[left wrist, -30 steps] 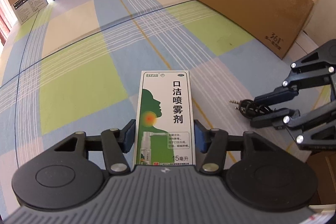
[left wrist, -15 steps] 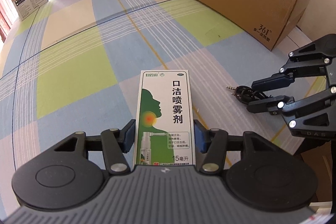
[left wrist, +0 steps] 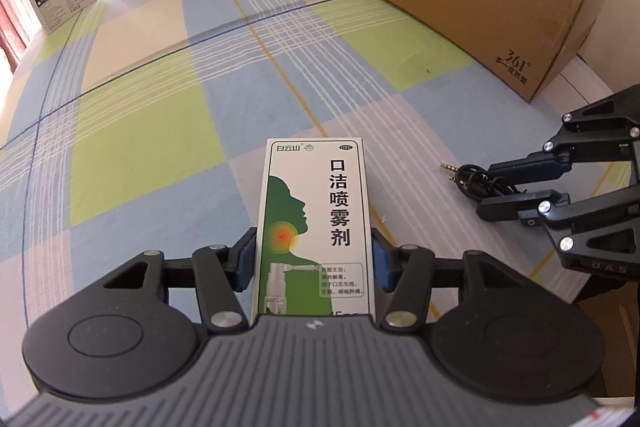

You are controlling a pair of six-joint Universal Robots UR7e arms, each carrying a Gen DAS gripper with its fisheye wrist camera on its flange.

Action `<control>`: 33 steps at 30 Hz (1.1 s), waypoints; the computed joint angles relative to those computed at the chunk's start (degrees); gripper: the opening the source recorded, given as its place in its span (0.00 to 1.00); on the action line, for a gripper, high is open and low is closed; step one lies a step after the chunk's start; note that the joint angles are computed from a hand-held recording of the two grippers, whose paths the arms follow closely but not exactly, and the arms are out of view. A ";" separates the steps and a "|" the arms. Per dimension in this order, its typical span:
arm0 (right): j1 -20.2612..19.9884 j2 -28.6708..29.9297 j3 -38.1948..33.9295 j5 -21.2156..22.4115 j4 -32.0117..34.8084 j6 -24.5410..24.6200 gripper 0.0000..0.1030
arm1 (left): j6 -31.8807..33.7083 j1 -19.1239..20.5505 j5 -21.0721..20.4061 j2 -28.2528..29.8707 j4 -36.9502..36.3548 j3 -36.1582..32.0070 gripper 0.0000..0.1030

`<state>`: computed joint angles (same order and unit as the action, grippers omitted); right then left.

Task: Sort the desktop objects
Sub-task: 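Lift and carry the spray box and the cable over the cardboard box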

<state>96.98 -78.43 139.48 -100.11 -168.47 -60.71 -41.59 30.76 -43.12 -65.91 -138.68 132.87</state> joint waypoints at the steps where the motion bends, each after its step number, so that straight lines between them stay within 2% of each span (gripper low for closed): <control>1: 0.20 -0.43 0.13 0.10 0.03 0.19 0.17 | -0.42 -0.37 0.12 -0.19 0.27 0.12 0.49; 16: 2.31 -7.95 0.57 0.58 3.51 6.36 0.17 | -9.54 -6.57 0.02 -3.21 7.08 0.74 0.49; 33: 2.59 -15.91 1.35 1.69 6.76 8.55 0.17 | -15.43 -12.10 -0.60 -4.25 12.75 -0.54 0.49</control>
